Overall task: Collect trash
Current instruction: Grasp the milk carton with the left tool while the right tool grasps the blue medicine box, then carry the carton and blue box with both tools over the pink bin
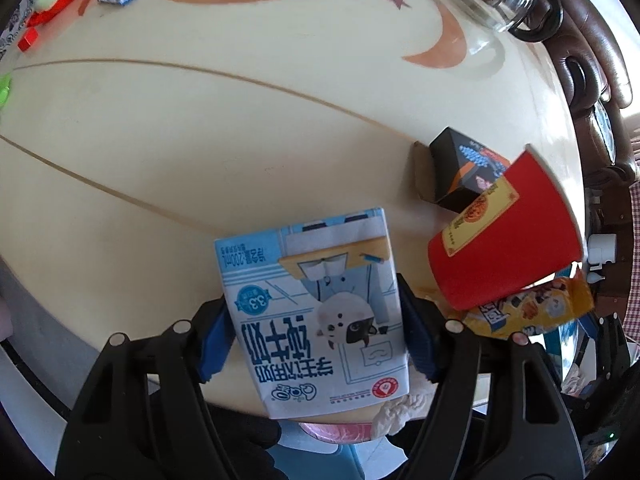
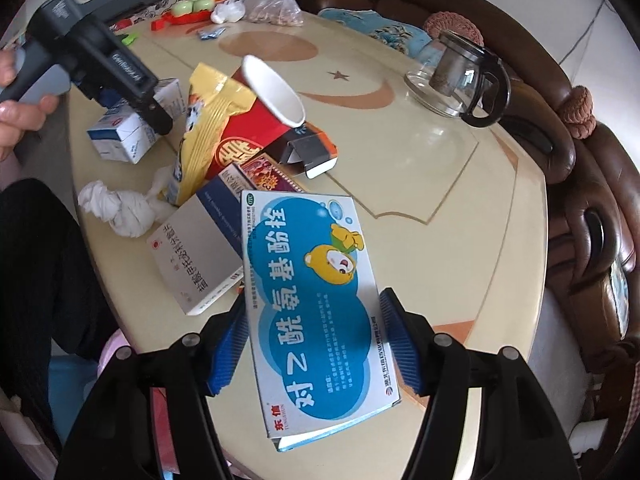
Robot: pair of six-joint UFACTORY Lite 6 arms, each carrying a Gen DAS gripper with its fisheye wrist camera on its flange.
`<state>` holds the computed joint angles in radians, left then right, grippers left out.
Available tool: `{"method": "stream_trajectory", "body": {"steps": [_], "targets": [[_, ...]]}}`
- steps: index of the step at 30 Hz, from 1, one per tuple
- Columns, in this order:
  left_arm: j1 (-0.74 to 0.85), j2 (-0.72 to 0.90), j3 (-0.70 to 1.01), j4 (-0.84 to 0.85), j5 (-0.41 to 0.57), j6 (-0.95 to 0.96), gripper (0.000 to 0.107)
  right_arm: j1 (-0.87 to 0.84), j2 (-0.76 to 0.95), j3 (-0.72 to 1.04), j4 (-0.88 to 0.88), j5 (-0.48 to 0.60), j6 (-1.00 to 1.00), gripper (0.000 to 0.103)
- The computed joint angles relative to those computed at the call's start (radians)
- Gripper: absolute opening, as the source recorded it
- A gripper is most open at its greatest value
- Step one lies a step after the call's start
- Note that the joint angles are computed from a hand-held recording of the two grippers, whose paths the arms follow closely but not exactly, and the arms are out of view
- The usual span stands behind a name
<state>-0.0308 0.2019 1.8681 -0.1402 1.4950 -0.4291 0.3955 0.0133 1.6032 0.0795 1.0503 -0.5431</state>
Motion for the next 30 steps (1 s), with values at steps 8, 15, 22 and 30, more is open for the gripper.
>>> {"method": "stream_trajectory", "body": {"steps": [8, 15, 22, 30], "targets": [[-0.048, -0.112, 0.03, 0.034, 0.064, 0.009, 0.07, 0.024, 0.008, 0.113, -0.029, 0.085, 0.1, 0.062], [-0.13, -0.179, 0.084, 0.076, 0.109, -0.008, 0.07, 0.035, -0.032, 0.227, -0.06, 0.181, 0.191, 0.062], [-0.303, -0.183, 0.297, 0.159, 0.255, -0.071, 0.07, 0.094, -0.101, 0.345, -0.133, 0.304, 0.294, 0.062], [-0.645, -0.205, 0.418, 0.315, 0.375, -0.238, 0.07, 0.292, -0.189, 0.449, -0.285, 0.463, 0.468, 0.062]]}}
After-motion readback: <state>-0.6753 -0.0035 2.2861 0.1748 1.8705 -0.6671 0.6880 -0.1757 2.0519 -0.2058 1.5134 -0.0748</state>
